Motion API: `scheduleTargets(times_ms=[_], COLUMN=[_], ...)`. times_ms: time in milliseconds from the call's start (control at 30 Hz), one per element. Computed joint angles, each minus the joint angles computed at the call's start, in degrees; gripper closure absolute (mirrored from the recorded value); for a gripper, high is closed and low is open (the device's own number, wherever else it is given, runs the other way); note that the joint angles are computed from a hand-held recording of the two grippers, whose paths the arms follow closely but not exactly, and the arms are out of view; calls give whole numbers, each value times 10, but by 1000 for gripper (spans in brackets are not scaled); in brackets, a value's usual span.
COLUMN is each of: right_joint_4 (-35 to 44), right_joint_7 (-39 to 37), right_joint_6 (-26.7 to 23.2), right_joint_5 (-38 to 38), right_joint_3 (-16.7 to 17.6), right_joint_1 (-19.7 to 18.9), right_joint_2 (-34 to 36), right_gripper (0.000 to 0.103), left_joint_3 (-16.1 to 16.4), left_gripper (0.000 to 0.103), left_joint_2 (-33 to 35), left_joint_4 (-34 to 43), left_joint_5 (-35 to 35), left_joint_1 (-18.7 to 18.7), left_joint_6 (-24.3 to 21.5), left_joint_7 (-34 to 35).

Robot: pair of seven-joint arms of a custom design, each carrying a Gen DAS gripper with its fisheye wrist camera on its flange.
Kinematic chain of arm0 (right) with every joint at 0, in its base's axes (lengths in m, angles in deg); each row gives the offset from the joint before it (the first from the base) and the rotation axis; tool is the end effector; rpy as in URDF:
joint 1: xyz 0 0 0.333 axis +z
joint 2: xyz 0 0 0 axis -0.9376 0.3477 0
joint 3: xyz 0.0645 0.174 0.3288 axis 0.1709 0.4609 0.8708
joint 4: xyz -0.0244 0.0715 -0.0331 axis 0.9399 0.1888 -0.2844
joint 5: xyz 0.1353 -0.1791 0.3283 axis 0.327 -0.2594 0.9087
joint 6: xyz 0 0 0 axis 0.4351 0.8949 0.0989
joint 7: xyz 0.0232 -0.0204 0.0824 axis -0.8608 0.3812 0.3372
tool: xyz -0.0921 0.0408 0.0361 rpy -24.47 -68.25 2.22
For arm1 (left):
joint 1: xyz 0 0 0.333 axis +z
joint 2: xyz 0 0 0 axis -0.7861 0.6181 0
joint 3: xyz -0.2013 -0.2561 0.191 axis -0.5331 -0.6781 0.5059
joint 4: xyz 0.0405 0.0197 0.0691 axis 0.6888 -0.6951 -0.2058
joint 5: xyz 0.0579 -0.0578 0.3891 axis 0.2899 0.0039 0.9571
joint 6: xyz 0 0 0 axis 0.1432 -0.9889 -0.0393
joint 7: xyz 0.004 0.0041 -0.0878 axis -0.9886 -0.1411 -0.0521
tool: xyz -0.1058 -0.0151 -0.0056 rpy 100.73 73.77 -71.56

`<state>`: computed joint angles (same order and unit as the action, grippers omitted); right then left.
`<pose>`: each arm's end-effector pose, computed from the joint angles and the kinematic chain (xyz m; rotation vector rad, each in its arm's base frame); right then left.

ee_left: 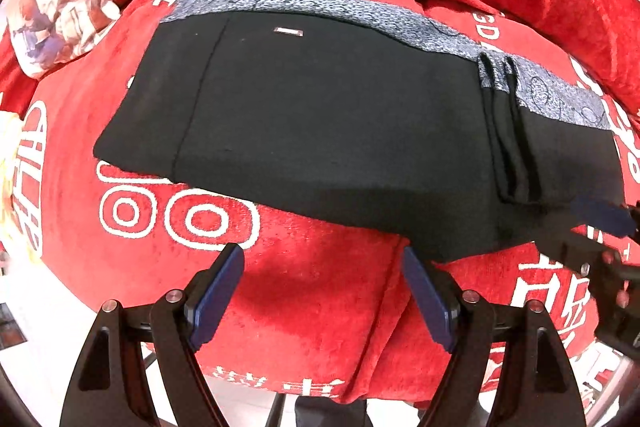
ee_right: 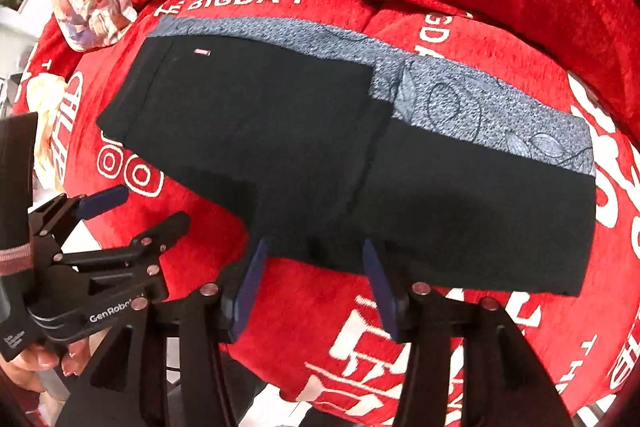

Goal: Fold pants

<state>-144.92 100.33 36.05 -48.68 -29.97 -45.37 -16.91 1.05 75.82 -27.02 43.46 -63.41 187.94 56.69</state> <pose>0.5665 0.3241 0.5065 -2.0979 2.0991 0.1440 0.6160 -0.2554 0.4913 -1.9546 2.3817 -0.0734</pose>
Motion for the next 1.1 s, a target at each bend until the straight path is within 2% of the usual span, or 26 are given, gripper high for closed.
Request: scheduleTargets(times_ms=[200, 233, 267, 333, 467, 533, 633, 800, 1100], right_joint_4=[21, 23, 27, 32, 36, 34, 35, 60, 78], right_joint_7=[11, 12, 14, 15, 34, 47, 50, 44, 90], right_joint_6=[-19, -21, -25, -31, -32, -26, -27, -85, -137], right_joint_5=[-5, -6, -9, -12, -45, -67, -64, -44, -43], right_joint_3=[5, 5, 5, 5, 1, -2, 0, 5, 0], right_joint_1=[12, 14, 16, 19, 32, 38, 37, 36, 32], right_joint_2=[12, 14, 17, 20, 23, 21, 21, 31, 16], right_gripper=[33, 32, 31, 25, 20, 11, 11, 11, 11], left_joint_3=[4, 5, 7, 7, 10, 12, 14, 17, 20], left_gripper=[19, 4, 0, 0, 0, 0, 0, 0, 0], left_joint_2=[-2, -3, -7, -12, -13, -15, -18, -28, -49], left_joint_4=[-4, -6, -11, -18, -23, -25, -30, -40, -61], left_joint_5=[-1, -2, -1, -6, -7, -7, -9, -12, -34], left_joint_1=[6, 8, 10, 15, 21, 25, 30, 37, 52], left_joint_6=[-4, -2, 4, 11, 9, 8, 7, 2, -7], left_joint_7=[-4, -5, -9, -6, -6, -7, -9, -8, 12])
